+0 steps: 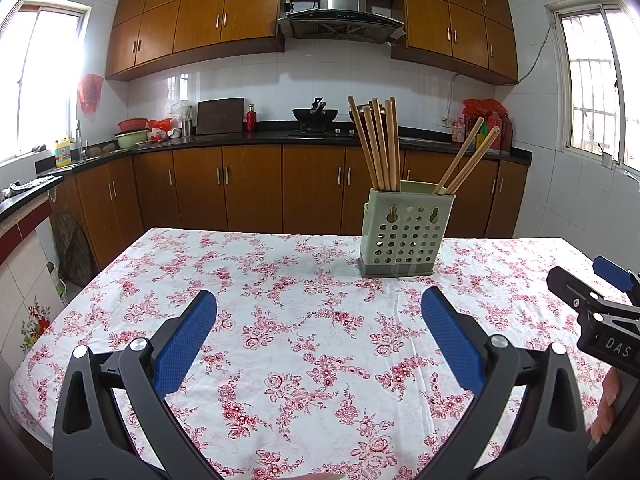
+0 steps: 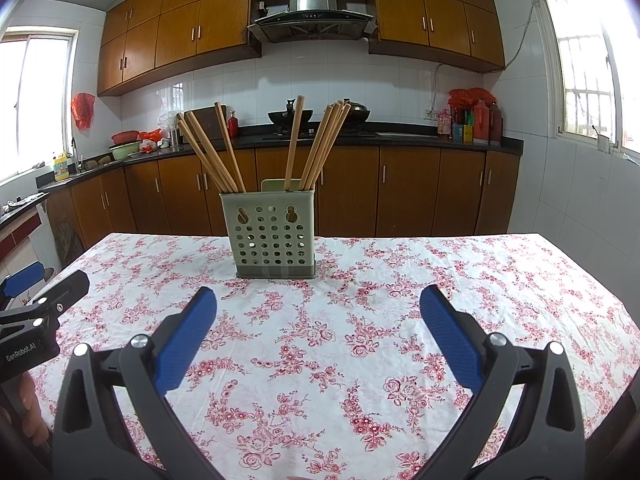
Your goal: Organize utensils
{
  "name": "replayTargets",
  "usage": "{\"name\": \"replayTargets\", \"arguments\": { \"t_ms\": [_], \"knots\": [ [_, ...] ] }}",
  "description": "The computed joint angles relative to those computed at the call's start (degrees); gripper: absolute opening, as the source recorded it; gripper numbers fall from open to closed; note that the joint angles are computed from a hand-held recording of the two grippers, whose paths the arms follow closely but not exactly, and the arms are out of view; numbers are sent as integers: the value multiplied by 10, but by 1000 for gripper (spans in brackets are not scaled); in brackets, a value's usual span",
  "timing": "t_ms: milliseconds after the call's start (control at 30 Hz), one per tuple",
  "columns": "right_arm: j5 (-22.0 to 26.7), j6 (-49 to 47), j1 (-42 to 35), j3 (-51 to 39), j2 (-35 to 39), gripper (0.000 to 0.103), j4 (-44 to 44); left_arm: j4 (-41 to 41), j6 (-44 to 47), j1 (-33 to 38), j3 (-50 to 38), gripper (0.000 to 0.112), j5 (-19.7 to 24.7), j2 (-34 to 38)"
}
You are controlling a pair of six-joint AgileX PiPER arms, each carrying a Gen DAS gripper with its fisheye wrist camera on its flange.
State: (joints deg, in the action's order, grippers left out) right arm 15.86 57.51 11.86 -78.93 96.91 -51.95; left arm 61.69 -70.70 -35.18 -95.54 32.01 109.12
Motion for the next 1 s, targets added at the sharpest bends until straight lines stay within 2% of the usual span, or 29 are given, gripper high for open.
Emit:
{"name": "replayTargets", "arguments": {
  "t_ms": [1000],
  "knots": [
    [1, -2, 2, -2, 2, 99, 2, -2, 1, -1, -3, 101, 3, 1]
  ]
}}
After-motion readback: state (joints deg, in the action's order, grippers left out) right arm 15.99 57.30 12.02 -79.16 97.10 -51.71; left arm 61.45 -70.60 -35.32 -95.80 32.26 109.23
